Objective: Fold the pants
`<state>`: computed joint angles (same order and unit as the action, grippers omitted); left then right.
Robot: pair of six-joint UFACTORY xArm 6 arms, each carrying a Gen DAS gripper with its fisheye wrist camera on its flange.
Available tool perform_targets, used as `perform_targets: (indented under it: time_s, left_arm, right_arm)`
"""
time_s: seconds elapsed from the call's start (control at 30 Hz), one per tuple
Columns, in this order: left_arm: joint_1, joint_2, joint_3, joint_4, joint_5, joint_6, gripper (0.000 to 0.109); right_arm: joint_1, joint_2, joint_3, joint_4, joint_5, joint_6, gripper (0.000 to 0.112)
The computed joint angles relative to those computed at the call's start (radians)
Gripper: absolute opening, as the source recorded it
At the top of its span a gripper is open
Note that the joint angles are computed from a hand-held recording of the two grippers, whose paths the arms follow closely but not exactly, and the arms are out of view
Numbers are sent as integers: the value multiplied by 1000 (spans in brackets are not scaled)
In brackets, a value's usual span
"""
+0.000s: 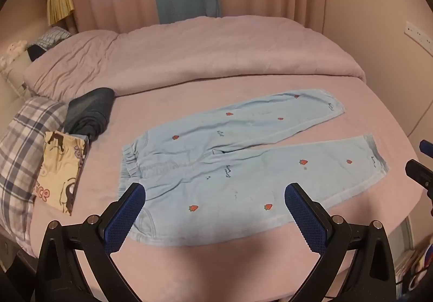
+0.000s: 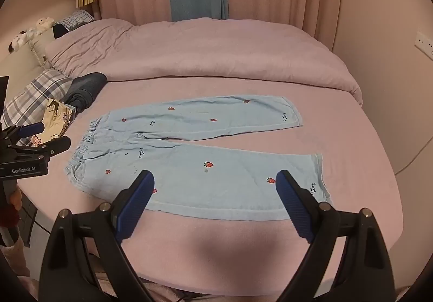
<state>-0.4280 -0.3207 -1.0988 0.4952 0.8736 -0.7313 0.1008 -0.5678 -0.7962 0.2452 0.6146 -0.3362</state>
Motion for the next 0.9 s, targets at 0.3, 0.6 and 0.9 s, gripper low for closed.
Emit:
perform_targets:
  time_s: [0.3,0.6,0.9]
  left_arm:
    - [-26,-8,-13,26,31,-28,103]
    - [-40,-33,4,39,38,-36,103]
    - [-45,-41,12,49,40,-41,103]
  right_arm:
    - [-2,-26,-5,15,33,-9,92]
    - [-18,-53,10,51,31,-65,92]
    - [-24,-60,15,68,30,-86,92]
